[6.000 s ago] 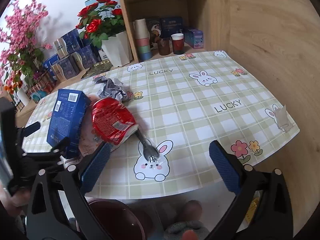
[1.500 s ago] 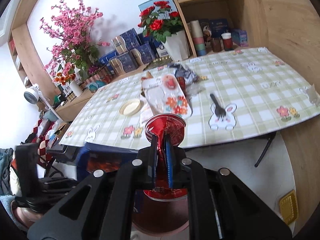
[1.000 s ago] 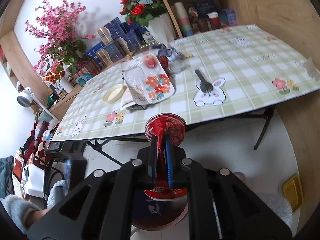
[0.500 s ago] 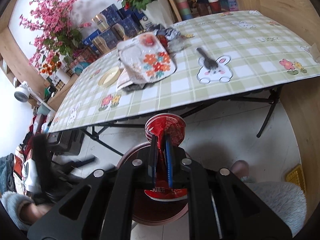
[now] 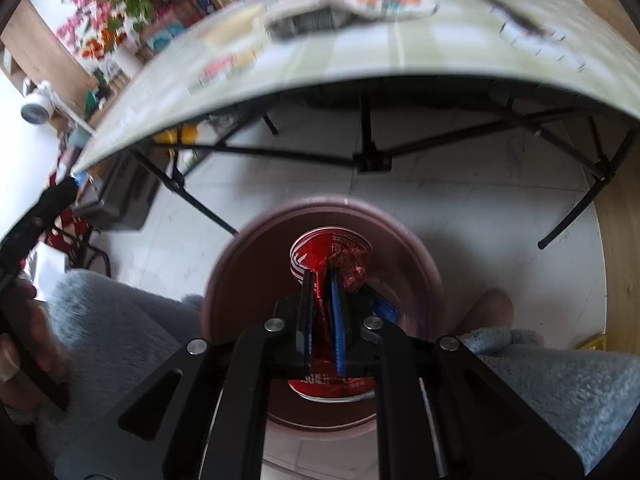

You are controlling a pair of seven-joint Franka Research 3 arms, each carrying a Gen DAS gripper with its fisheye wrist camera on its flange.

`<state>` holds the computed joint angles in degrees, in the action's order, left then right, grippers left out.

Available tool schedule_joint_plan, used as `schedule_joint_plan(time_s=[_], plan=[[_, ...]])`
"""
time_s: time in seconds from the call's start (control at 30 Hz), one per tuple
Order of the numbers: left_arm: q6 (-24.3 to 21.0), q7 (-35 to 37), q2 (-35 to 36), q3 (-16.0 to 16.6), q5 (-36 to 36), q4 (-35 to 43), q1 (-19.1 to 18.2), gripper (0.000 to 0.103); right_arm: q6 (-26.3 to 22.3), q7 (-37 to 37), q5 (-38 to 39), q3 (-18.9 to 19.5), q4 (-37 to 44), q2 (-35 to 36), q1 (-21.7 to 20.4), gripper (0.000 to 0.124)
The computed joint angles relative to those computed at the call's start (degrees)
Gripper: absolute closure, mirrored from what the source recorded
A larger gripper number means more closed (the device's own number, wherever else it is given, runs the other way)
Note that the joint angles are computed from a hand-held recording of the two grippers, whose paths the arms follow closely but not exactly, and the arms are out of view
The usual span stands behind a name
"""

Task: Collect trash
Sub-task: 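Lower both tools over the brown bin and release the box and can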

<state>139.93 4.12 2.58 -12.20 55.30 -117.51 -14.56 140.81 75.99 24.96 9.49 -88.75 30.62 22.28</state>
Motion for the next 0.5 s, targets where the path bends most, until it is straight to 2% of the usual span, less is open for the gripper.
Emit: schedule_joint_plan(time_s=[0.1,0.23,0.3,0.43,0.5], plan=[[-0.66,-0.63,0.89,0.33,-0.74,0.45,0.22,0.007,-3.42,4.82,-2.30,-1.73,1.79,1.67,1.16,0.112],[-1.44,-0.79,0.82,0.28,-0.65,0.27,-0.07,0.007,-2.52,4.96,-1.16,-0.77,0.93,1.12,0.21,0.109],[-1.29,-0.67,0.96,0.24,-0.18,0.32,-0.19,0.007,-1.63,3.66,-0.49,-0.25,0.06,0.46,-0.23,0.093],[-1.38,0.46,1.86,0.24,-0.30,1.20,-0.49,0.007,-1.34,2.90,-1.75,-0.58,-0.45,-0.02,0.45,0.077],[-1.44,0.46,1.99,0.31,0.09,1.37,-0.71,0.007,-0.62,2.75,-2.04,-0.71,-0.66,-0.07,0.59,0.065]])
